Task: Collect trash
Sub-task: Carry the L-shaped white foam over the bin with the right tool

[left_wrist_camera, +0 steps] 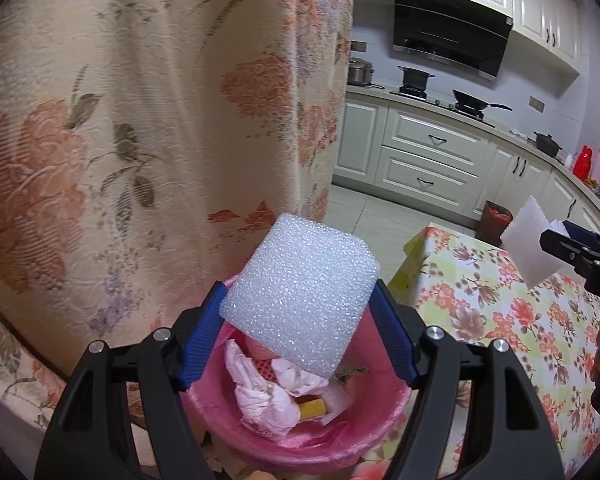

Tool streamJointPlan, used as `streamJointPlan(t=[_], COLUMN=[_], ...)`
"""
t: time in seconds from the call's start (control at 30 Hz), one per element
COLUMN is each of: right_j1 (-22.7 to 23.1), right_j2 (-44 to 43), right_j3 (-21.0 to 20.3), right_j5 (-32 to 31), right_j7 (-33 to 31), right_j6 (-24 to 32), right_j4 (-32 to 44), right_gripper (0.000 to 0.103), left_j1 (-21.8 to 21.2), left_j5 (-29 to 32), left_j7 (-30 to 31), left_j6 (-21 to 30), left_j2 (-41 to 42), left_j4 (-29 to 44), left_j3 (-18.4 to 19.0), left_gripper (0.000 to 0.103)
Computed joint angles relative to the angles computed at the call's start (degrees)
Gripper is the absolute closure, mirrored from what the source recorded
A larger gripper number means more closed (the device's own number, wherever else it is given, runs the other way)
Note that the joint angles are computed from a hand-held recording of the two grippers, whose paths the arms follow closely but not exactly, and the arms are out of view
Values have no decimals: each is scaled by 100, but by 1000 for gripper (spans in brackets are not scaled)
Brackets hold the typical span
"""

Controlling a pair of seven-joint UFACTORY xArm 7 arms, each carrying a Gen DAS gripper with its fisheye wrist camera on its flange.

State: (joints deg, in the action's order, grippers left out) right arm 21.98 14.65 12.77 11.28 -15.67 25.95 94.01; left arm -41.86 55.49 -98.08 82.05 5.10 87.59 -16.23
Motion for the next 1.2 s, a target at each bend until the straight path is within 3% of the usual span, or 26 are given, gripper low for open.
streamJointPlan(t=[0.67, 1.2], right_j1=[579, 792], right_j2=[592, 1102], right_j3=[327, 412], right_j5=[237, 453], right_j7=[-104, -145], right_j6=[539, 1000], right_j4=[794, 1380], right_gripper=[23, 23], left_j1=[271, 464], left_j5=[-268, -447], left_j7=[-188, -241], left_j6=[192, 167], left_j2=[-442, -649], left_j4=[-529, -774], left_j3=[-192, -313], left_gripper=[33, 32])
